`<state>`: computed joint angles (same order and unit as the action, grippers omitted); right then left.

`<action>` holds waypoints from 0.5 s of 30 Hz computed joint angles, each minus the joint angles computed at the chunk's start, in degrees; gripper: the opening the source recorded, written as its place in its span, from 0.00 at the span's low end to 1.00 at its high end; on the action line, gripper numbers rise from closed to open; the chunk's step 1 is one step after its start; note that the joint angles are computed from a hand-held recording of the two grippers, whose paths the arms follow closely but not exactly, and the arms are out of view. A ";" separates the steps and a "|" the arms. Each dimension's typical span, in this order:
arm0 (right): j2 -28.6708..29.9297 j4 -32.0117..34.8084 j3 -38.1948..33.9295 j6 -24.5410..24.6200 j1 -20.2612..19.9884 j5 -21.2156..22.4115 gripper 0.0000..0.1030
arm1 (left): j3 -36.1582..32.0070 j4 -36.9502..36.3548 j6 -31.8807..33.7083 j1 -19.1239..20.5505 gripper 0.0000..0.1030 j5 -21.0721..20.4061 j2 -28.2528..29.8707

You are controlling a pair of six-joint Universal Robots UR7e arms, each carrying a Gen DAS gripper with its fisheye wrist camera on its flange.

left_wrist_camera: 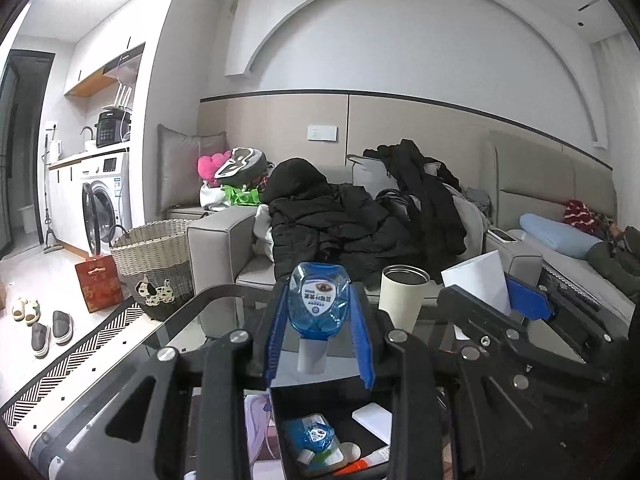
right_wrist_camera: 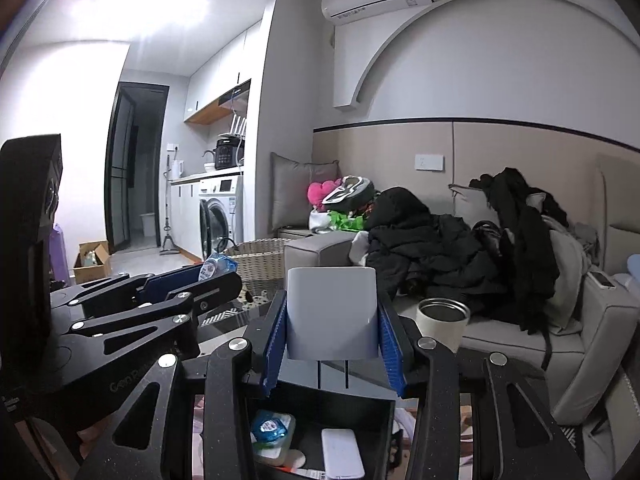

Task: Organize rigid objects
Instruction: 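Lower the blue bottle and white charger into the box and open both grippers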

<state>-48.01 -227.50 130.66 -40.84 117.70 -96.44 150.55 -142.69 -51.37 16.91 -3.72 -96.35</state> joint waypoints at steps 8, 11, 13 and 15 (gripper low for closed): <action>-0.77 6.33 -1.11 2.58 -0.47 -1.44 0.40 | -2.36 7.12 -3.91 2.73 0.28 -3.35 0.36; -0.96 10.59 -2.15 4.44 -0.42 -3.21 0.40 | -4.12 7.74 -3.67 5.47 0.28 -7.19 1.15; -1.16 13.98 -2.98 6.28 -0.69 -4.44 0.40 | -5.11 7.35 -3.32 7.37 0.28 -9.73 1.77; -1.04 16.50 -3.75 7.74 -0.84 -6.11 0.40 | -6.09 7.54 -2.94 8.97 0.28 -12.01 2.65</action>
<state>-49.04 -211.00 126.91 -33.10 116.87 -102.55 144.46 -135.15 -54.32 25.87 -15.74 -93.69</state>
